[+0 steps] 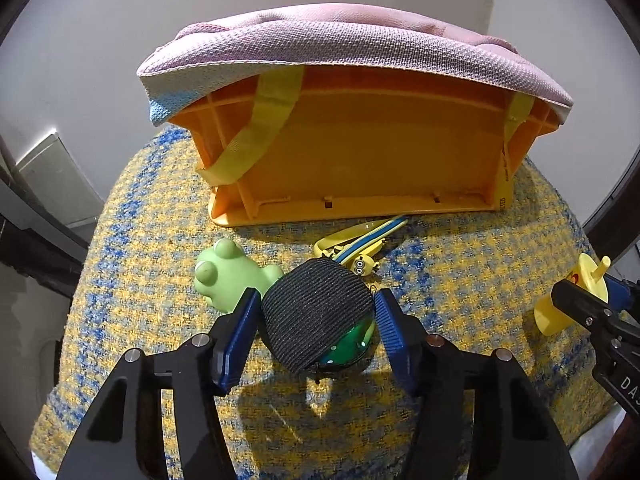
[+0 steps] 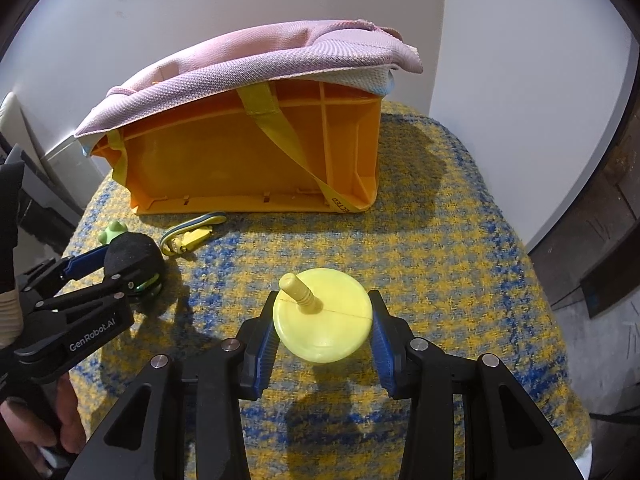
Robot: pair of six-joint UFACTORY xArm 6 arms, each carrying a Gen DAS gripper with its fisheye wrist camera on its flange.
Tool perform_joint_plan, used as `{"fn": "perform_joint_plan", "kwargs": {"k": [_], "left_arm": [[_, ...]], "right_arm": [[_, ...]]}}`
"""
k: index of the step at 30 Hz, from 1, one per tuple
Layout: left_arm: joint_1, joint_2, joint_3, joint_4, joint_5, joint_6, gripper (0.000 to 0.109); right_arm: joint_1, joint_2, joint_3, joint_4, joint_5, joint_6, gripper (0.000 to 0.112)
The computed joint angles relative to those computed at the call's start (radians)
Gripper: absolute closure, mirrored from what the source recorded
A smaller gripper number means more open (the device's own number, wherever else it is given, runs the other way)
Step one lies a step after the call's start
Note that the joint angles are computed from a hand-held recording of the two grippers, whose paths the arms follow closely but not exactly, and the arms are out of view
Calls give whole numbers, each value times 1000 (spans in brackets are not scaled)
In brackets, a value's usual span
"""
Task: Organize objects
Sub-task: 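Grasp the yellow cup with the right tool while the left tool grasps the black ball, then carry the cup and ball over the crate with both tools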
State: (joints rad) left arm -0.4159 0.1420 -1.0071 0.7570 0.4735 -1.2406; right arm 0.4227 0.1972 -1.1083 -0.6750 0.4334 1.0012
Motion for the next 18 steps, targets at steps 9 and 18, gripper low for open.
{"fn": "perform_joint_plan", "kwargs": {"k": [9,18], "left_arm": [[-21,-92,33,44,46,-30,51],[-9,-196,29,57,94,-4,51]], "right_arm": [[19,-28,-14,-17,16,5,71],[43,-63,-79,-39,46,-13,71]]}}
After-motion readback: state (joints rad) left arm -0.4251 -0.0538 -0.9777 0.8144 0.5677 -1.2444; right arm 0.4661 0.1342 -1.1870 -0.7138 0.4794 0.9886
